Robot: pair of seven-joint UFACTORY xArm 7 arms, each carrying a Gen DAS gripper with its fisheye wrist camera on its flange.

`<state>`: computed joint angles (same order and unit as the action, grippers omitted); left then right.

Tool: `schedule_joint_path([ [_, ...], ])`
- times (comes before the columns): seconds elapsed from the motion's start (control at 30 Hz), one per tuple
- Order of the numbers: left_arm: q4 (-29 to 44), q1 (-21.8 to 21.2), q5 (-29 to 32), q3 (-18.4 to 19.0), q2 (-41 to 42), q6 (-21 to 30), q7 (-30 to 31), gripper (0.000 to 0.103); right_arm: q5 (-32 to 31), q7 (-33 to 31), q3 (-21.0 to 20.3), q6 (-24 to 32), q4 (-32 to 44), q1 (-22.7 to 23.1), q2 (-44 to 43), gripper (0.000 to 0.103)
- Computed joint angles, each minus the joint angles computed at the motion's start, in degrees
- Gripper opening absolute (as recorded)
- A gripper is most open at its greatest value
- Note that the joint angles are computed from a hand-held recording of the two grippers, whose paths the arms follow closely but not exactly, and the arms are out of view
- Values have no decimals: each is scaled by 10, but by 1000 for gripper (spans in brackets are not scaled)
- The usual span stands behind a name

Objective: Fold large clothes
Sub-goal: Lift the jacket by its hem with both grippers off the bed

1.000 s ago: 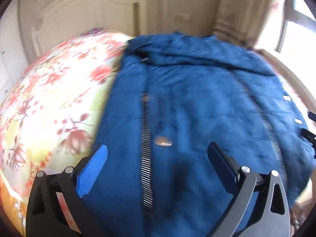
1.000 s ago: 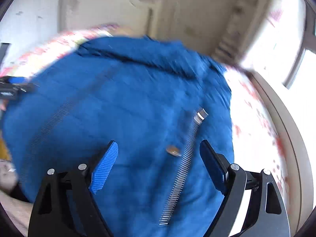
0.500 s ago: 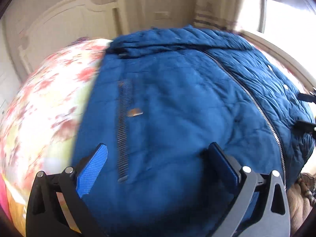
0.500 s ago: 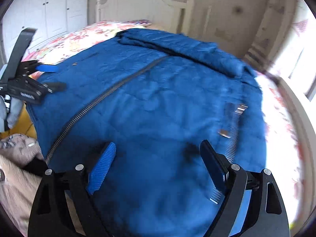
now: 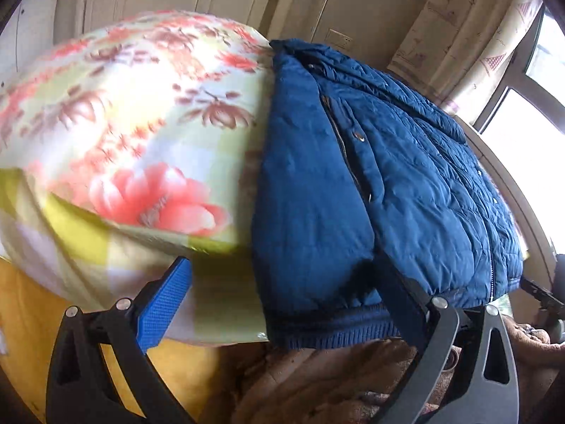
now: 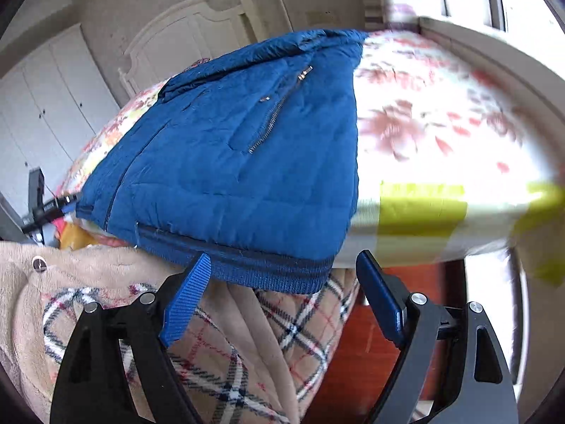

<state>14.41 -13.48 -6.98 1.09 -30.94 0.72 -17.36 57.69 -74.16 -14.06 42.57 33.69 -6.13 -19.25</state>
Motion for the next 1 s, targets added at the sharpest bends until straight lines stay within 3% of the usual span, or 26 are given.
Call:
schedule_joint_path([
  [0.13,-2,-86,-27,90,16,-31,28,101,45,-11,-11,57,30,-4,50,77],
  [0.2,-6,-123,-38,128,15,-39,40,100,63,-24,-2,66,29,-13,53,62],
  [0.27,-12,-200,-68,199,-13,-39,87,71,68,-52,0,79,16,-21,34,45],
  [0.3,-16,-208,-68,200,-32,-31,94,56,71,-61,2,85,14,-22,26,34],
  [0.4,-8,-152,-51,130,-26,-8,79,55,82,-95,0,90,-1,-22,-10,27],
  [0.47,-7,-169,-66,149,-29,-7,88,55,88,-93,-2,92,5,-20,-9,27],
  [0.5,-7,-174,-70,153,-32,-6,94,57,86,-92,-1,91,6,-20,-8,28],
  [0.6,1,-149,-72,120,-17,1,91,76,91,-93,5,74,9,-13,-2,29],
  [0.7,12,-190,-90,157,8,-14,112,74,96,-85,3,80,14,-14,11,29],
  [0.73,11,-202,-95,168,6,-18,118,63,95,-82,5,78,13,-15,10,29],
  [0.77,10,-206,-98,170,4,-21,121,59,96,-87,7,71,8,-16,4,28],
  [0.83,4,-205,-91,166,-11,-17,120,34,104,-116,17,43,-10,-8,-19,16],
  [0.87,-5,-220,-105,178,-31,-25,137,27,112,-140,14,39,-19,-3,-36,9],
  [1.0,-37,-182,-85,114,-124,-59,107,14,149,-193,-17,62,-40,12,-100,8],
])
